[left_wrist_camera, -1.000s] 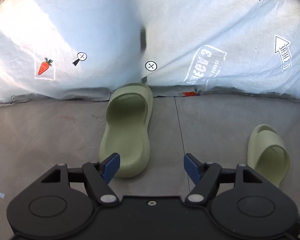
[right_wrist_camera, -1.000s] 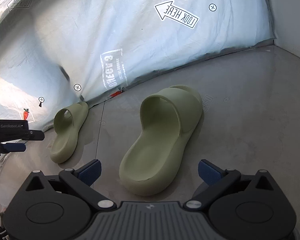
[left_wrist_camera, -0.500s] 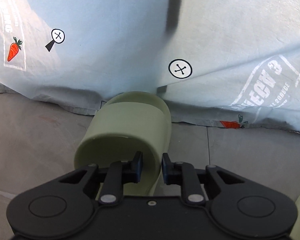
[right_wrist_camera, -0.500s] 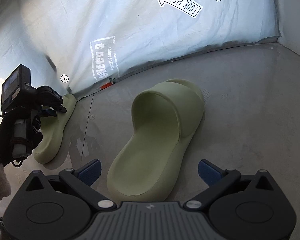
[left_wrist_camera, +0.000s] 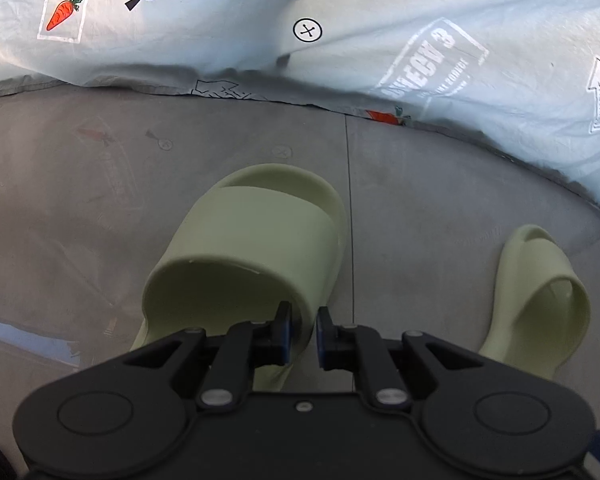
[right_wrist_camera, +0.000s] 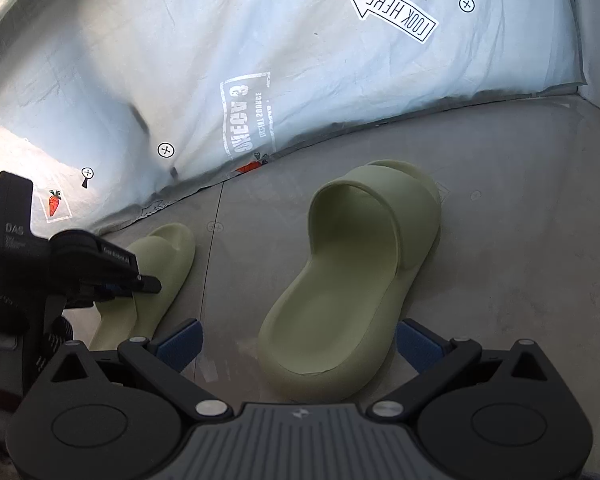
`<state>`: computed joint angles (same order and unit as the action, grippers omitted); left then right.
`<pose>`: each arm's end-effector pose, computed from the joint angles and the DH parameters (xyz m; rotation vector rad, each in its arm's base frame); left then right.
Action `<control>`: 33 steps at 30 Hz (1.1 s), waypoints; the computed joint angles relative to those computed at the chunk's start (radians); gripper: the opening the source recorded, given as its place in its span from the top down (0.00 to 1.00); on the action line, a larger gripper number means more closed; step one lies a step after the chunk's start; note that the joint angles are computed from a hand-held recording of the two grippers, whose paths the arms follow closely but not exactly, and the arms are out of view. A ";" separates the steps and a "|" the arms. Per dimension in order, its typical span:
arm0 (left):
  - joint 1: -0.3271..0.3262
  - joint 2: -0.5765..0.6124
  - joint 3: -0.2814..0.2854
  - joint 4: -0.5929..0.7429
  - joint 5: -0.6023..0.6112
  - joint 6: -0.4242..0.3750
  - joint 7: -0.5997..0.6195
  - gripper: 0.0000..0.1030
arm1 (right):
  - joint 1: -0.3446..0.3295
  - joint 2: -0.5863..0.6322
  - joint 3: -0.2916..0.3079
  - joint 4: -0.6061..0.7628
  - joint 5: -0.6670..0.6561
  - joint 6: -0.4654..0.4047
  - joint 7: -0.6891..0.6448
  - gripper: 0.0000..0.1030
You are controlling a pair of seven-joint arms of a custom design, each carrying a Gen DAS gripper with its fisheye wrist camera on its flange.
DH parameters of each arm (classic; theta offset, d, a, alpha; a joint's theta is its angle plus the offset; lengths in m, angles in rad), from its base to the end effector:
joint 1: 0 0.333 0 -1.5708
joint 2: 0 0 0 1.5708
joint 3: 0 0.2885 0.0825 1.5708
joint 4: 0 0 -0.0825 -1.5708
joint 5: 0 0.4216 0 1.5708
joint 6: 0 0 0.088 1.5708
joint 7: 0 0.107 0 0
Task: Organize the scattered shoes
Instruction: 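Grasp a pale green slide by its strap with the left tool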
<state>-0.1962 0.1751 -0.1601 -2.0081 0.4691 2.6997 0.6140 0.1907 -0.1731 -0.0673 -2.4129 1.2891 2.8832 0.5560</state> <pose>0.6059 -0.2388 0.3771 -2.1411 1.6848 -0.6597 0.5251 0.0094 0.3683 -1.5979 1.6571 -0.3141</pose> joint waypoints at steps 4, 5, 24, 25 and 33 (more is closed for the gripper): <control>0.008 -0.086 -0.006 -0.086 -0.005 0.045 0.014 0.74 | -0.010 -0.042 -0.016 -0.018 -0.040 -0.061 -0.024 0.01; 0.013 -0.117 -0.005 -0.117 -0.004 0.076 0.006 0.68 | -0.014 -0.049 -0.021 -0.017 -0.063 -0.088 -0.023 0.01; 0.169 -0.549 -0.032 -0.589 0.056 0.205 -0.286 0.53 | 0.023 0.289 0.110 0.442 -0.495 -0.414 -0.174 0.23; 0.171 -0.548 -0.029 -0.596 0.041 0.213 -0.274 0.53 | 0.020 0.327 0.120 0.491 -0.509 -0.424 -0.210 0.19; 0.178 -0.492 -0.012 -0.568 -0.034 0.287 -0.153 0.53 | 0.006 0.602 0.158 0.884 -0.740 -0.672 -0.205 0.12</control>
<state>-0.0179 -0.3166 -0.1719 -2.5764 0.4347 2.9868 0.4608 0.1963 0.4287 0.0912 -1.5284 0.5489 2.2107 0.3510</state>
